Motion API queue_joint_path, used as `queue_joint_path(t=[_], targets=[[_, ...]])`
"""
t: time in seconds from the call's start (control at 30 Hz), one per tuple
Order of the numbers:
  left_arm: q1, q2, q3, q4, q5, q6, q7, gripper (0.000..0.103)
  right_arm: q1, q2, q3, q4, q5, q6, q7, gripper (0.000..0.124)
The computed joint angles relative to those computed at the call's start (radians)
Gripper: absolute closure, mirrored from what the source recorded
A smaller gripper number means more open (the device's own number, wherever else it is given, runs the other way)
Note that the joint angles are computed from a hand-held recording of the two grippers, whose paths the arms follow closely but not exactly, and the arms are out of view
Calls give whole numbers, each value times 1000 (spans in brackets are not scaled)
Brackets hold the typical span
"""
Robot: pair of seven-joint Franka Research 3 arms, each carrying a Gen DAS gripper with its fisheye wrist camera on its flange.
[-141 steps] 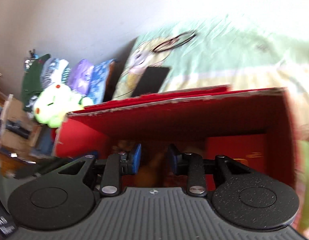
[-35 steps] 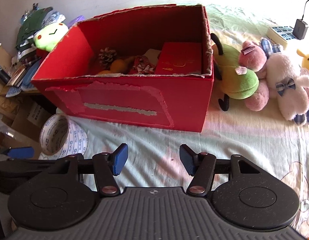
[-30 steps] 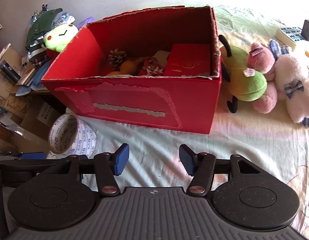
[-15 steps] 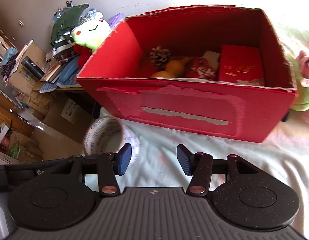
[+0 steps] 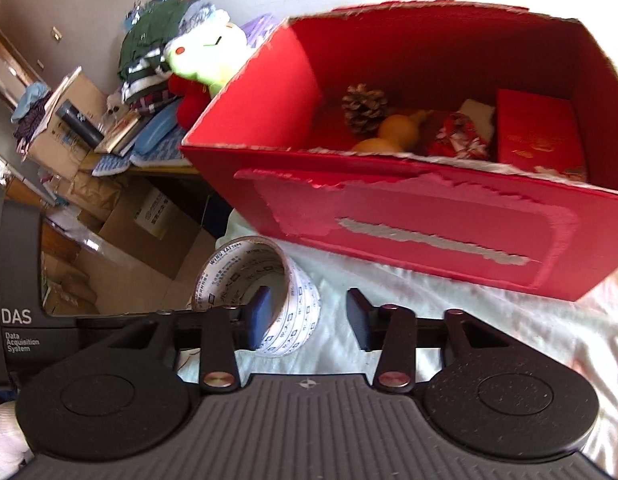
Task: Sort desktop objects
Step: 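Close the left gripper on the rim of the packing tape roll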
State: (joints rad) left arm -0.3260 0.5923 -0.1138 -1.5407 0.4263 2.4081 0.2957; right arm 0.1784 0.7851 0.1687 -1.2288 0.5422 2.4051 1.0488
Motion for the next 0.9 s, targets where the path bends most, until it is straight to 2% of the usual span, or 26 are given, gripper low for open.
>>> queue_joint_path(t=[0.13, 0.17, 0.2, 0.37, 0.6, 0.9], targets=[[5, 17, -6, 11, -6, 14, 30, 64, 15, 65, -9, 105, -28, -93, 57, 93], [6, 20, -7, 11, -9, 21, 35, 73, 17, 76, -9, 124, -31, -109, 68, 94], [5, 24, -7, 16, -13, 18, 38, 78, 20, 89, -10, 145, -36, -126, 79, 96], [2, 45, -3, 44, -15, 2, 63, 84, 19, 143, -7, 233, -44, -198, 131, 108], [-8, 63, -1, 90, -8, -40, 117, 84, 7, 145, -5, 243, -39, -226, 146, 109], [-52, 64, 23, 139, 73, -81, 144, 84, -21, 78, 1, 140, -2, -172, 102, 110]])
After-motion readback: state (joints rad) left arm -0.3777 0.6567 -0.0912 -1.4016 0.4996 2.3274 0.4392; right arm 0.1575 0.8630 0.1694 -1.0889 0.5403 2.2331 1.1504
